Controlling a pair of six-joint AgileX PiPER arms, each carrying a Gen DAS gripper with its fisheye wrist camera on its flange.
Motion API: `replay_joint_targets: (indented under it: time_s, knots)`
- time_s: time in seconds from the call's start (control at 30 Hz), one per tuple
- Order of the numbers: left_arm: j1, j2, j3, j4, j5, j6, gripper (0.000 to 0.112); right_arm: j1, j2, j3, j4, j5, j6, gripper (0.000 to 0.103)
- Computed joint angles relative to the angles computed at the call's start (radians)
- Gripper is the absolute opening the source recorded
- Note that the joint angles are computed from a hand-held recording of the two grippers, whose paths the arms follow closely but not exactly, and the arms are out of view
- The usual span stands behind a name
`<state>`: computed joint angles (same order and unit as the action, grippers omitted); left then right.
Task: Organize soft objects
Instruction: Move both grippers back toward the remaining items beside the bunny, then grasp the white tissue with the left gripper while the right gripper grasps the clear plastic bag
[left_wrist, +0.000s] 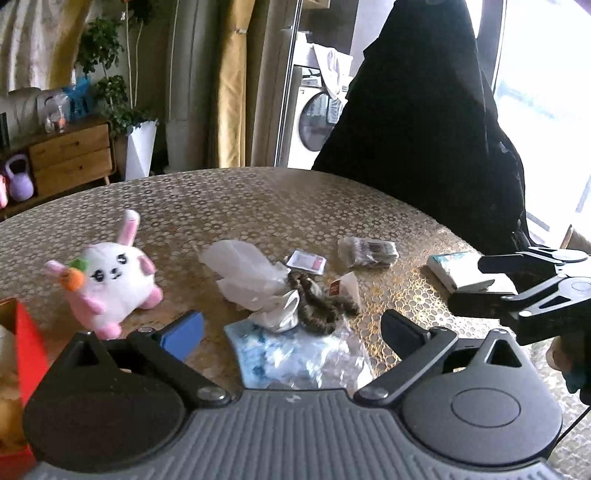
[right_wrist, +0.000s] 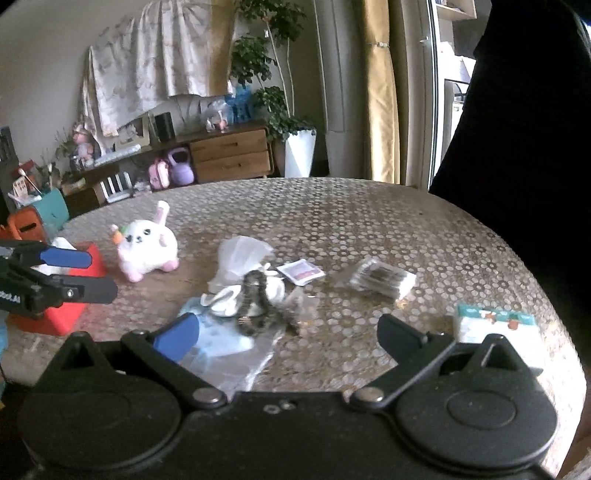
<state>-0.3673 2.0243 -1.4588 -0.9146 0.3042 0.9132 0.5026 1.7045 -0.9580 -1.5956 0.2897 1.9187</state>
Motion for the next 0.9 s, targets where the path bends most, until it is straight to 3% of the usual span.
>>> replay_joint_targets:
  time_s: [0.27, 0.43, 0.7, 0.9]
  knots:
    - [-0.058, 0.126, -0.102, 0.157, -0.088, -0.109, 0.103, -0.085, 0.101, -0.096, 0.088, -0.083, -0.136, 0.101]
    - [-0.069, 0.207, -0.195, 0.342, -0.086, -0.277, 0.103, -0.113, 0.187, -0.190, 0.292, -0.111, -0.356, 0.098]
    - [-0.055, 0.384, -0.449, 0.593, 0.041, -0.592, 0.103, -0.158, 0.337, -0.364, 0.794, -0.122, -0.841, 0.090]
    - [-0.049, 0.493, -0.624, 0.655, 0.127, -0.678, 0.102, -0.169, 0.421, -0.471, 0.968, -0.075, -0.995, 0.079]
